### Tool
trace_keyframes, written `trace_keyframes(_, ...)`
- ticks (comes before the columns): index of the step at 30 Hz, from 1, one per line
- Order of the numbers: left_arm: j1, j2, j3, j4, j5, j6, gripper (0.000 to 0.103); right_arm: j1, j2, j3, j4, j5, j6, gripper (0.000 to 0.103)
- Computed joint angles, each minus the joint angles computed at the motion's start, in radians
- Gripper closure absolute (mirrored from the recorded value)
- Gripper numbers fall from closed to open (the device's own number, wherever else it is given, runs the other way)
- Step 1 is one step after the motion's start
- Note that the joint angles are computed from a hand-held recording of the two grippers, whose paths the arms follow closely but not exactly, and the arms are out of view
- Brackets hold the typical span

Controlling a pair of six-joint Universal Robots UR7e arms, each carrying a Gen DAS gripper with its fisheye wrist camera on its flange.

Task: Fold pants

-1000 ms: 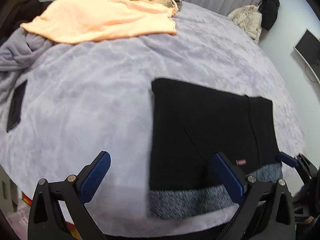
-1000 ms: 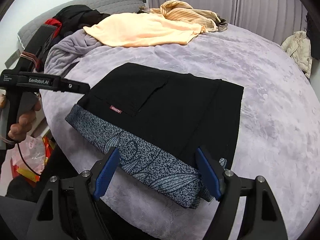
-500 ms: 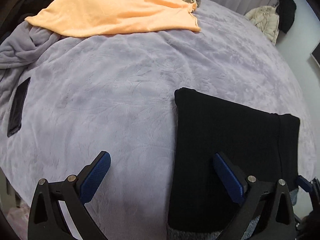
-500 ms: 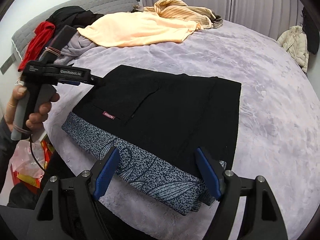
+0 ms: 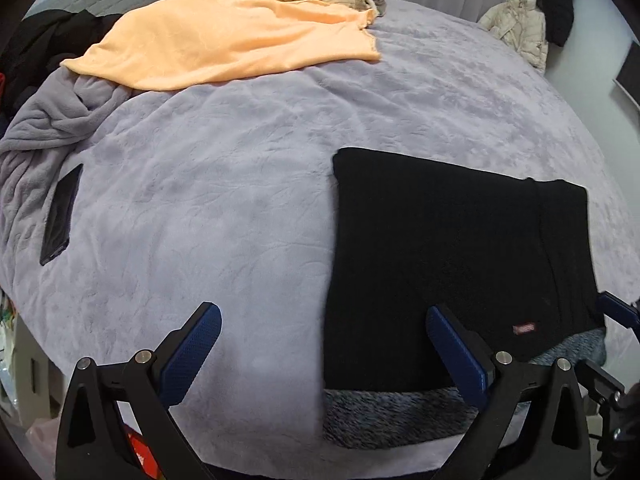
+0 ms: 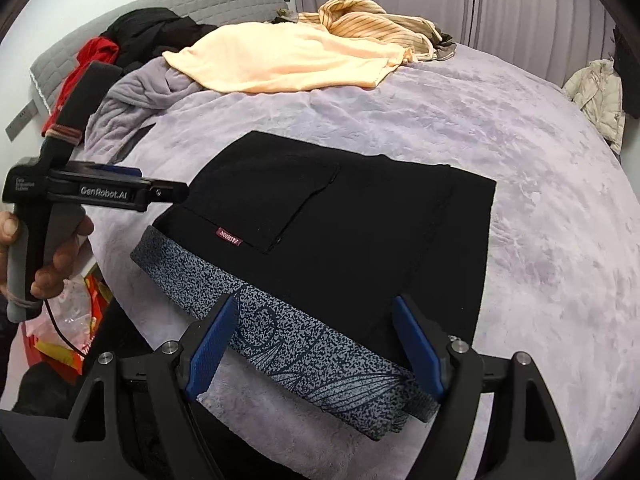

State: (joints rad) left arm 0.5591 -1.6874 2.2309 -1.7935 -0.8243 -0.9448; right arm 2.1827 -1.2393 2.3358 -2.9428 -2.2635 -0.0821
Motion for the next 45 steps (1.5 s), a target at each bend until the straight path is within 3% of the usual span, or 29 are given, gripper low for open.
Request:
trace_keyframes(2, -0.013, 0.018, 0.006, -0.025, -0.018, 0.009, 0.000, -0.008, -0.011, 0.009, -0.030, 0.027, -0.005, 0.020)
trace_keyframes(5, -0.003, 0.068, 0.020, -0.067, -0.035, 0.030, 0.000, -0.042, 0.006, 0.000, 0.013, 0.051, 0.010, 0.021)
trace_keyframes(9, 0.003, 0.076, 0.019, -0.079, -0.045, 0.024, 0.000, -0.022, 0.050, -0.011, 0.012, -0.012, -0.017, 0.021)
trace_keyframes(14, -0.006, 0.085, 0.008, -0.047, -0.033, 0.017, 0.000, -0.026, 0.034, -0.065, 0.006, 0.013, -0.090, 0.020)
trace_keyframes(16, -0.010, 0.085, 0.007, -0.036, -0.027, 0.011, 0.000, -0.054, 0.052, -0.104, -0.008, 0.021, -0.143, 0.020)
trace_keyframes(20, -0.012, 0.084, 0.010, -0.039, -0.029, 0.006, 0.000, -0.139, 0.119, -0.201, 0.115, 0.014, -0.106, 0.019)
trace_keyframes(22, -0.007, 0.087, 0.008, -0.044, -0.037, 0.002, 0.000, -0.155, 0.137, -0.200, 0.085, 0.026, -0.129, 0.015)
trace_keyframes(27, -0.030, 0.068, 0.000, -0.023, -0.038, 0.011, 0.000, -0.085, 0.078, -0.131, 0.022, 0.009, -0.102, 0.014)
trace_keyframes(31, -0.043, -0.016, 0.033, -0.135, -0.090, 0.108, 0.000, -0.042, -0.030, -0.034, -0.011, -0.020, -0.066, 0.014)
trace_keyframes(33, -0.009, -0.030, 0.034, -0.177, -0.128, 0.177, 0.000, -0.042, -0.102, 0.003, 0.050, -0.041, 0.006, 0.014)
trace_keyframes(37, 0.070, -0.024, 0.022, -0.248, -0.212, 0.273, 0.000, -0.052, -0.170, 0.028, 0.118, -0.097, 0.069, 0.014)
trace_keyframes(43, 0.232, 0.048, -0.009, -0.358, -0.370, 0.420, 0.000, -0.157, -0.196, 0.054, 0.039, 0.048, 0.062, 0.014)
trace_keyframes(45, 0.282, 0.079, -0.023, -0.376, -0.416, 0.451, 0.000, -0.185, -0.179, 0.049, 0.020, 0.065, 0.062, 0.014)
